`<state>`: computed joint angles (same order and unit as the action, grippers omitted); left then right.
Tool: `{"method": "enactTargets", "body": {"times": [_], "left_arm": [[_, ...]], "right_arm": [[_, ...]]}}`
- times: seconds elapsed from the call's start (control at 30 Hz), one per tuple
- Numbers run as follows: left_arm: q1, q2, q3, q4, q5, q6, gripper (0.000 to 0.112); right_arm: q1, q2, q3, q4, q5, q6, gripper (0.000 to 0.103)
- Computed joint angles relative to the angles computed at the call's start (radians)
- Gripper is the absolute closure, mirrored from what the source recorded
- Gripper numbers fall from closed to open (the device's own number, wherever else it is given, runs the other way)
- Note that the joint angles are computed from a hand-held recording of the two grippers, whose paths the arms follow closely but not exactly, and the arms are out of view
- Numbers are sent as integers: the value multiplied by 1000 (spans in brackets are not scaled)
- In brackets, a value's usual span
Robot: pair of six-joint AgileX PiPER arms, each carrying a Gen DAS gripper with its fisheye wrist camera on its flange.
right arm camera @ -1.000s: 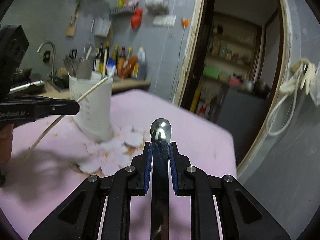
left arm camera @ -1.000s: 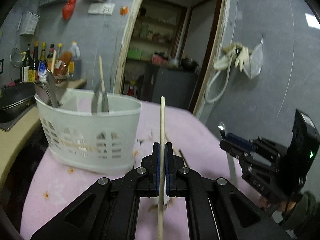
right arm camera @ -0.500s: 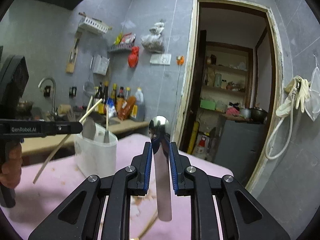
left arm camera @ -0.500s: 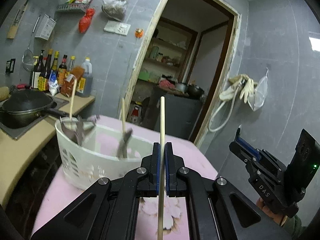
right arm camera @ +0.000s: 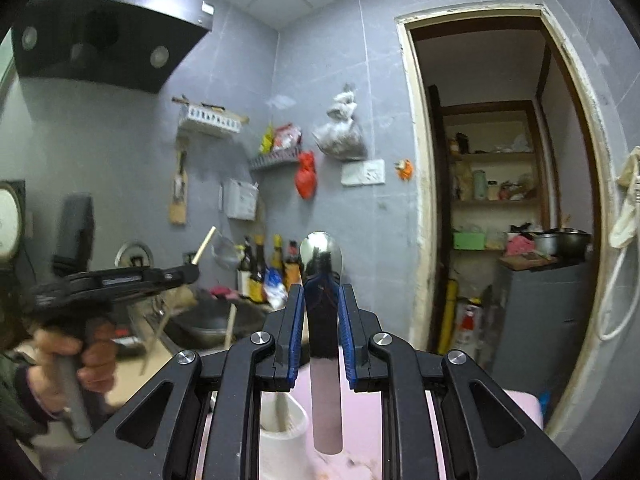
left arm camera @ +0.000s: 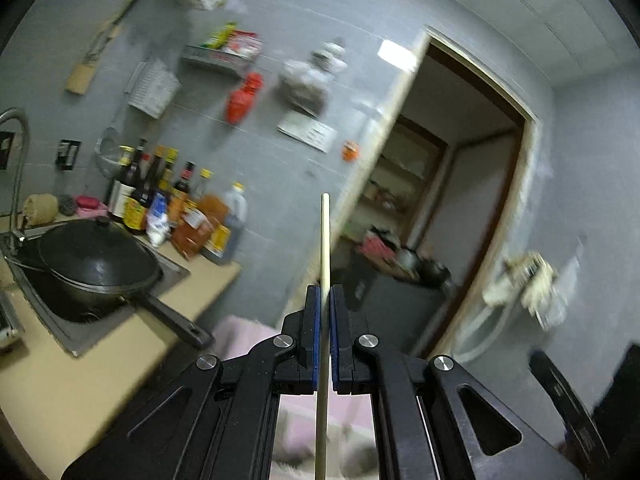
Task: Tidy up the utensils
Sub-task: 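Lift the chopstick and knife toward the white basket with both tools, then lower the chopstick and knife into the basket and open both tools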
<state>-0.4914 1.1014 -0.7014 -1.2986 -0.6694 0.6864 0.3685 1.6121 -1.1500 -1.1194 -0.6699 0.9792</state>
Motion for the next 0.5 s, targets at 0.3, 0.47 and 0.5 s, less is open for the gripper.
{"method": "enactTargets", "body": {"times": [0.3,0.47,0.5], "left_arm": [[320,117,46,516,71,-582,110],[327,187,83,582,-29,-685,110],[321,198,87,581,-40,-690,110]], "right_arm": [[91,107,-116,10,30,45,89],[121,159,-140,32,56,23,89],[126,170,-145,32,62,21,89]]}}
